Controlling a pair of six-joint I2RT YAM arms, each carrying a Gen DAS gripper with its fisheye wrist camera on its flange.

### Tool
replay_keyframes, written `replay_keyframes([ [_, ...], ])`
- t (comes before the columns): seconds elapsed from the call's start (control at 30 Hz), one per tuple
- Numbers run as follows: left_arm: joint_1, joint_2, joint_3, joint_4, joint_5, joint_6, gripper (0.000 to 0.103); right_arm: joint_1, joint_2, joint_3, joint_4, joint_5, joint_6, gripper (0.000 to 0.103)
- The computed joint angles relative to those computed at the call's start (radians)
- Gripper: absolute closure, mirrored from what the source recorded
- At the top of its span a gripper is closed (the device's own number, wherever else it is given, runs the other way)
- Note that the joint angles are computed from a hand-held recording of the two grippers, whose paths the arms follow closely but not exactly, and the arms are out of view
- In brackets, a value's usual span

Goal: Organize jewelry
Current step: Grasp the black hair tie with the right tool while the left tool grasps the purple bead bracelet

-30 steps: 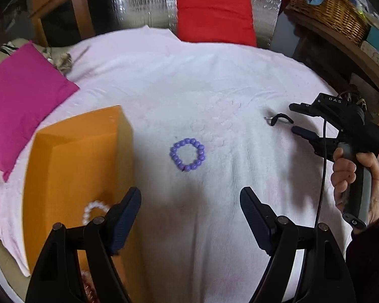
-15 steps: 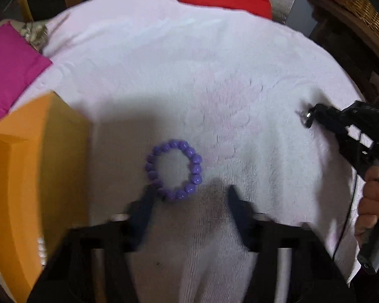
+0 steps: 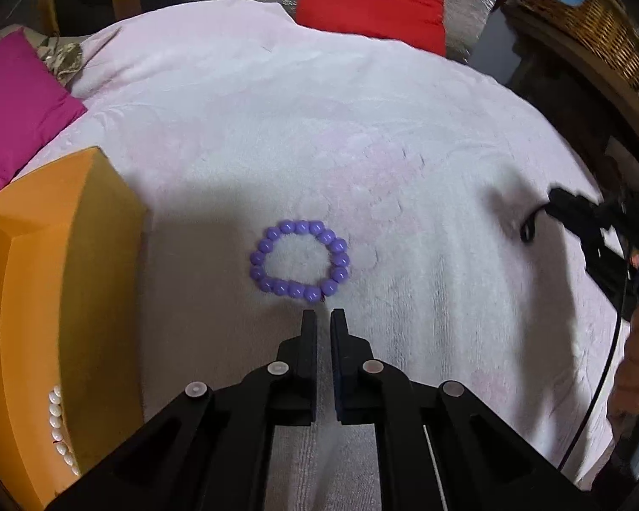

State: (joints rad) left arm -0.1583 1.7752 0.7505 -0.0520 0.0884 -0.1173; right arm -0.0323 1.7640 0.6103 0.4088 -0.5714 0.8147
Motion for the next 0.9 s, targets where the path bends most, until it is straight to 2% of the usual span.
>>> replay_keyframes([
  [0.03,-0.005,0.006,0.002,0.007,-0.008,-0.010,0.092,-0.003,-0.011,-0.007,-0.012,0.000,-0.011,0.094],
  [0.07,-0.002,0.007,0.014,-0.002,-0.013,-0.011,0.079,-0.007,-0.017,-0.010,-0.022,-0.001,-0.019,0.094],
  [0.1,-0.004,0.010,0.019,0.002,-0.019,-0.017,0.061,-0.011,-0.022,-0.013,-0.034,-0.001,-0.030,0.094],
  [0.17,-0.015,0.023,0.026,0.029,-0.033,-0.030,0.048,-0.017,-0.027,-0.010,-0.054,0.001,-0.052,0.094],
  [0.27,-0.033,0.098,0.094,-0.003,-0.063,-0.042,0.039,-0.032,-0.032,-0.007,-0.075,-0.004,-0.077,0.094],
  [0.33,-0.037,0.167,0.151,-0.030,-0.087,-0.060,0.038,-0.035,-0.032,-0.005,-0.082,-0.006,-0.086,0.094],
  [0.37,-0.034,0.188,0.157,-0.010,-0.081,-0.070,0.036,-0.032,-0.031,-0.003,-0.087,-0.003,-0.091,0.094],
  [0.43,-0.029,0.182,0.134,0.044,-0.074,-0.095,0.036,-0.032,-0.032,0.002,-0.104,-0.004,-0.106,0.094],
  [0.47,-0.028,0.182,0.131,0.050,-0.070,-0.102,0.042,-0.024,-0.031,0.006,-0.107,0.002,-0.104,0.094],
  [0.5,-0.028,0.174,0.116,0.074,-0.065,-0.105,0.059,-0.022,-0.033,0.006,-0.109,0.005,-0.107,0.094],
  [0.53,-0.031,0.167,0.107,0.086,-0.066,-0.096,0.066,-0.019,-0.035,0.007,-0.111,0.007,-0.109,0.094],
  [0.57,-0.032,0.159,0.098,0.090,-0.067,-0.084,0.081,-0.019,-0.042,0.006,-0.114,0.009,-0.112,0.094],
  [0.63,-0.039,0.140,0.090,0.080,-0.069,-0.074,0.084,-0.018,-0.061,0.002,-0.117,0.013,-0.115,0.094],
  [0.9,-0.050,0.000,-0.019,0.110,-0.016,-0.068,0.084,-0.009,-0.143,-0.021,-0.155,0.003,-0.142,0.094],
])
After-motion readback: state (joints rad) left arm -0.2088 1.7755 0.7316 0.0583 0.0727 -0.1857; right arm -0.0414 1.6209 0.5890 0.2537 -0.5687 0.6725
